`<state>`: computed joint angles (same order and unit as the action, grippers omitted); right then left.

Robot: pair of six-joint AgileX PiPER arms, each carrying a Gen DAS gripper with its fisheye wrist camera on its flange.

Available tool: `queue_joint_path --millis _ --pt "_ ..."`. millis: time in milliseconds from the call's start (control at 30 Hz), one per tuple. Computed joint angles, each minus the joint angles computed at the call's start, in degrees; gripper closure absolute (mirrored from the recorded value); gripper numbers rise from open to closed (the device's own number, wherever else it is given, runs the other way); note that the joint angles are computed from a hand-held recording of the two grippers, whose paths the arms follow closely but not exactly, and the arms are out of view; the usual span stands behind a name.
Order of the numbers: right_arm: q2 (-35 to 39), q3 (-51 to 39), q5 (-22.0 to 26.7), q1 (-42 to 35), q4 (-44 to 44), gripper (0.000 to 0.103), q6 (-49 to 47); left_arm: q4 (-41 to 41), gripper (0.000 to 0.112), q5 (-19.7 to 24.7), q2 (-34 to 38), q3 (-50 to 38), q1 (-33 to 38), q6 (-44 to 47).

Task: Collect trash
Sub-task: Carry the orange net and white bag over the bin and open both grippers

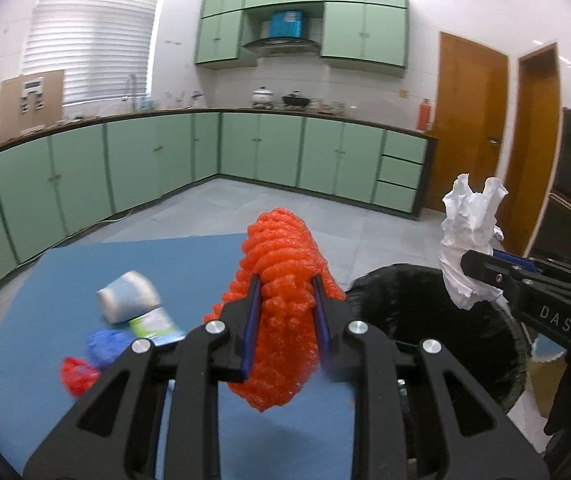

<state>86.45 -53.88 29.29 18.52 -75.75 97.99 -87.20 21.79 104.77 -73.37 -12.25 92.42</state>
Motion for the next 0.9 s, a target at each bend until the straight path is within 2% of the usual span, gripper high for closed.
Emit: queue_joint_path --millis 233,500,767,900 --pt "-5.7 5.7 -0.1 -6.0 -0.4 0.080 -0.8 -2.0 0.089 -1.7 3.0 -3.5 -7.8 0.2" --pt "-9.9 13.0 -5.0 -15.0 -5.4 0.080 3.1 -3.4 0.089 -2.6 7.9 -7.7 -14.3 1.4" --pt "-7.9 14.9 -12.0 -23.7 -11.1 0.080 6.2 3.2 0.089 -4.1 14.5 -14.5 -18.5 -5.5" --pt "-5.6 15.9 -14.6 -26.9 -19.4 0.080 13.8 8.3 0.089 -4.7 17.7 -18.1 -19.9 -10.4"
